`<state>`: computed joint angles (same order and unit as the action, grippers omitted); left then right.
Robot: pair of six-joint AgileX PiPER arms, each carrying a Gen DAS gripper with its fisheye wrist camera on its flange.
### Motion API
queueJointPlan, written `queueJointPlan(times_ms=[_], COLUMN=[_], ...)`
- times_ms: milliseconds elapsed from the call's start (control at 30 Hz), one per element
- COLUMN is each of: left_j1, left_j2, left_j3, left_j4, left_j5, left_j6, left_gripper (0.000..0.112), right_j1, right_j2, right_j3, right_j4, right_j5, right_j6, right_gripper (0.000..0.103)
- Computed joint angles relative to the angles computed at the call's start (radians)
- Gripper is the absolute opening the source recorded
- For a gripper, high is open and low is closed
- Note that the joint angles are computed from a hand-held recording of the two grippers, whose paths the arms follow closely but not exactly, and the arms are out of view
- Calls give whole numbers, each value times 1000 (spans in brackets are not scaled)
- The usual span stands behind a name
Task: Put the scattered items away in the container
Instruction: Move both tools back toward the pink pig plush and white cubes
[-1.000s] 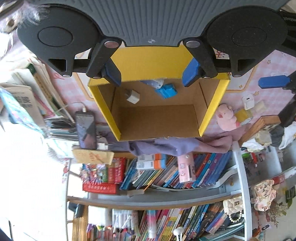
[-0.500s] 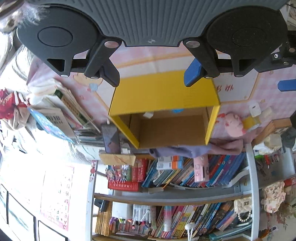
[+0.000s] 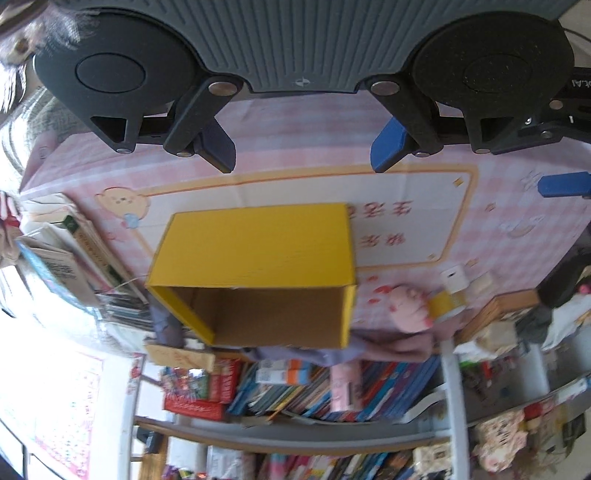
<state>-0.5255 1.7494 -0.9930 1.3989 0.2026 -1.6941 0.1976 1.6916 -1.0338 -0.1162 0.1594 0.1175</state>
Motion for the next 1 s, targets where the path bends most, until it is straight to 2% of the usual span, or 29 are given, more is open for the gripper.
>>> queueJointPlan(times_ms=[167,367,500,900,1000], left_j1=[2,18,26,76,89], left_j2=[-45,-96,-122,-163,-154], left_j3=[59,129,161,210,200], left_j4=[25,63,67,249,256], left_j5=[41,70,80,97,98], left_j6=[-54,-123,-132,-343,-369], left_gripper=[93,93,93,93,93], right_j1=[36,89,122,178,185], right_j2=[20,41,57,92,106], right_j3=[-18,-34,-54,-128,-155], right_j4=[185,309,308,263,270], right_j5=[21,42,56,72,85], right_j6=[-194,-346,-350,-350,-383], right_gripper=[81,81,81,82,82])
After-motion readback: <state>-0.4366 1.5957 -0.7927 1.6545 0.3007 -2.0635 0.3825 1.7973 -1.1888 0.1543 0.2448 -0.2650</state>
